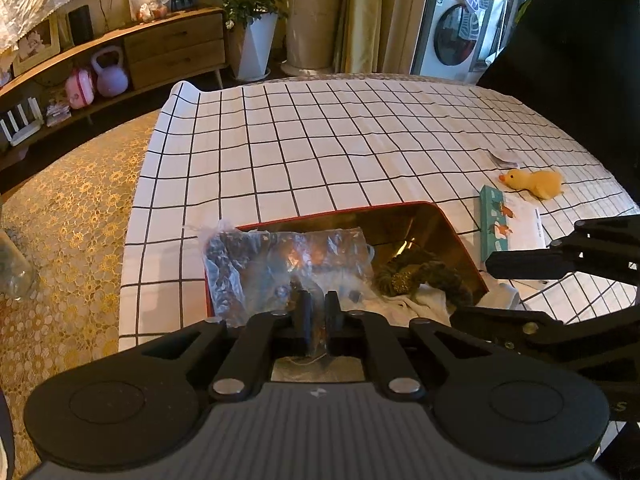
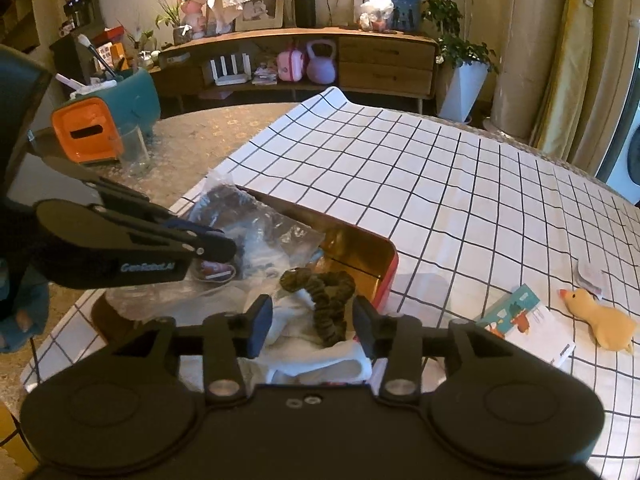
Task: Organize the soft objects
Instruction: 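Open the left tool to drop the tea bag while the right tool releases the scrunchie into the tin, then withdraw both open tools from the tin toward the tissue pack and duck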
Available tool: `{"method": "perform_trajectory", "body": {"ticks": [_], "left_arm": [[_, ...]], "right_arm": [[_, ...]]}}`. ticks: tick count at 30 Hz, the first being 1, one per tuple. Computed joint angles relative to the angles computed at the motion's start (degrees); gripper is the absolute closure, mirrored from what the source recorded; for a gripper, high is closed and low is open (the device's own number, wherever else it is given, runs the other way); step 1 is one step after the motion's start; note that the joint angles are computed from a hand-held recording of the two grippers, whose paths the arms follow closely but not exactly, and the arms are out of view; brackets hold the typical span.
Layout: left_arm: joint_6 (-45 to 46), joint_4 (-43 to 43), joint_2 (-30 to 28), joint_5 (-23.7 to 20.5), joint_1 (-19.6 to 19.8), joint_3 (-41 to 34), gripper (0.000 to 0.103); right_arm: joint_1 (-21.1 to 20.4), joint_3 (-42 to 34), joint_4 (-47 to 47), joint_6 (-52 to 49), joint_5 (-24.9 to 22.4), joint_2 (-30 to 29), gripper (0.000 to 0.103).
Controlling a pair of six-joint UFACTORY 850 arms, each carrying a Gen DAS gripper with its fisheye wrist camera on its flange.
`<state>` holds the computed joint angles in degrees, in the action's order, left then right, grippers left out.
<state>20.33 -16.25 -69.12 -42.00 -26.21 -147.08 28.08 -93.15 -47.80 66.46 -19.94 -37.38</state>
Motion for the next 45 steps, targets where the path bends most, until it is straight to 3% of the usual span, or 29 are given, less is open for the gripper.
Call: {"method": "perform_trajectory", "body": {"ticks": [4, 6, 8, 10, 15, 22, 28, 36, 45], "left_arm": [[0.50, -0.75, 2.93, 2.72, -0.06, 5.18, 0.095], [0.57, -1.09, 4.37, 4.13, -0.08, 7.68, 0.086], [0.68, -1.57, 5.94, 5.79, -0.06, 10.34, 0.055], [0.76, -1.71, 7.63, 7.97, -0.11, 13.17, 0.034], [1.83, -2.65, 11.22, 11.03, -0.27, 18.46, 0.034], [8.84, -7.36, 17.88, 15.73, -1.26, 27.57, 0.031], [15.85, -14.02, 22.55, 18.49, -2.79, 32.84, 0.021], [22.97, -20.65, 24.89, 19.62, -5.70, 34.91, 0.020], [25.70, -25.67, 21.72, 16.31, -8.87, 29.73, 0.013]], "right_arm": [[0.42, 1.89, -3.03, 3.37, 0.99, 1.52, 0.057], [0.69, 2.86, -4.20, 4.47, 1.37, 2.38, 0.056], [1.01, 3.79, -6.35, 6.31, 1.36, 3.25, 0.054], [1.25, 4.86, -8.33, 8.26, 1.67, 4.28, 0.053], [1.71, 8.88, -14.88, 15.14, 2.87, 8.01, 0.051], [2.37, 15.10, -25.72, 26.74, 3.16, 13.89, 0.040], [2.13, 20.45, -31.95, 34.55, 3.27, 18.59, 0.031], [1.11, 28.04, -41.75, 46.80, 1.71, 25.15, 0.021], [-1.09, 36.50, -48.44, 56.47, -0.27, 32.02, 0.016]]}}
